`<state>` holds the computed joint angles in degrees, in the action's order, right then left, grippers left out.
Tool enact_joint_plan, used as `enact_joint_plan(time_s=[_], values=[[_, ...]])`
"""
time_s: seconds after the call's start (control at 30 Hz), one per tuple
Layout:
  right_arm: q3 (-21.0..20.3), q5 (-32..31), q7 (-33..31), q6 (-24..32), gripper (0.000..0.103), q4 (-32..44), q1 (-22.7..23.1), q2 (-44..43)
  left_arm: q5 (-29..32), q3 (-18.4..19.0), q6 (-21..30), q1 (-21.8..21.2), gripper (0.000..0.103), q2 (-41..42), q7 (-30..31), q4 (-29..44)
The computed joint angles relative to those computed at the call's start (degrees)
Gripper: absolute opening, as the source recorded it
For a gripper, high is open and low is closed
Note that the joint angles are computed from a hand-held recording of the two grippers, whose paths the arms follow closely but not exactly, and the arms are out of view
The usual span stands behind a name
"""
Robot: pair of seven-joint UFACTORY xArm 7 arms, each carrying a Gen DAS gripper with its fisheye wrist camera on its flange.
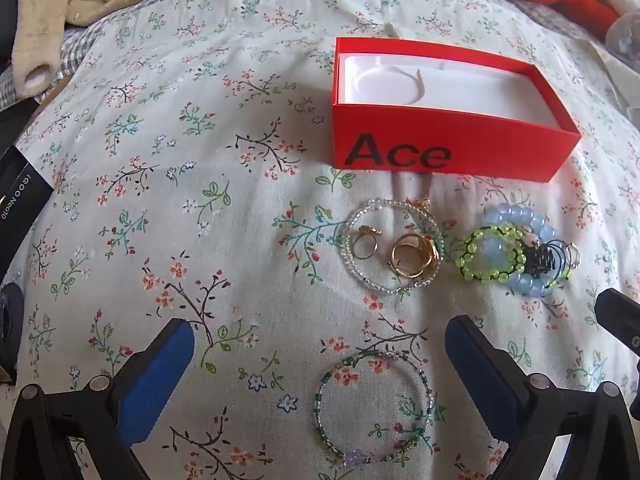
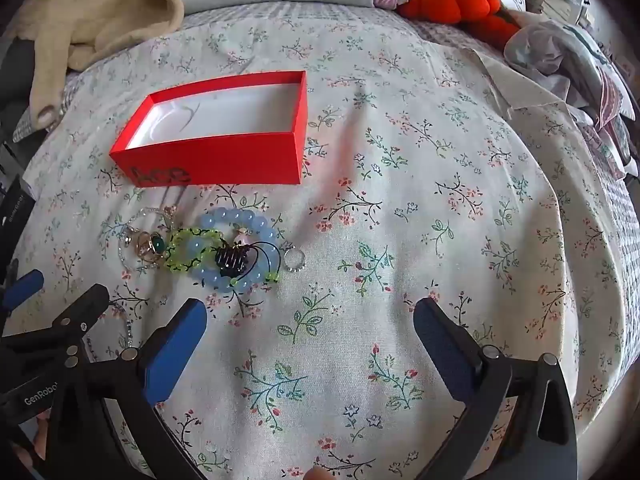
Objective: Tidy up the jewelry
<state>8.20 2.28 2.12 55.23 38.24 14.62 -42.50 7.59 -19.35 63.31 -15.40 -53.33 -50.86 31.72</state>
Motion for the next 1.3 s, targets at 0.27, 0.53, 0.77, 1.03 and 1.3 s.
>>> enact_joint_plan(time_s=[0.27,0.53,0.77,1.03,1.3], values=[[0.2,0.07,0.34,-0.45,0.103,-0.26,0.29,0.2,-0.06,0.26,-0.05,-0.15,0.103,-0.03,0.19,0.01],[0.47,0.09,0.97,-0.72,0.103,-1.42,0.48,-0.62,-0.03,-0.16,0.17,-0.21,0.103,0.43,-0.23,0.48],[0.2,-0.05,0.55,-0.22,0.103,-0.41,0.46,0.23,-0.02,0.06,0.49,-0.27,0.103,0.62,0.0,0.97],[0.37,-0.12,0.73,-0.32,0.103,-0.57,0.55,0.17,0.02,-0.3,0.43,-0.13,0.103,0.65,-0.34,0.87],[0.36,-0.17,0.78,-0.21,0.103,-0.5,0.58,0.19,0.11,-0.38,0.48,-0.26,0.103,0.83,-0.61,1.03]])
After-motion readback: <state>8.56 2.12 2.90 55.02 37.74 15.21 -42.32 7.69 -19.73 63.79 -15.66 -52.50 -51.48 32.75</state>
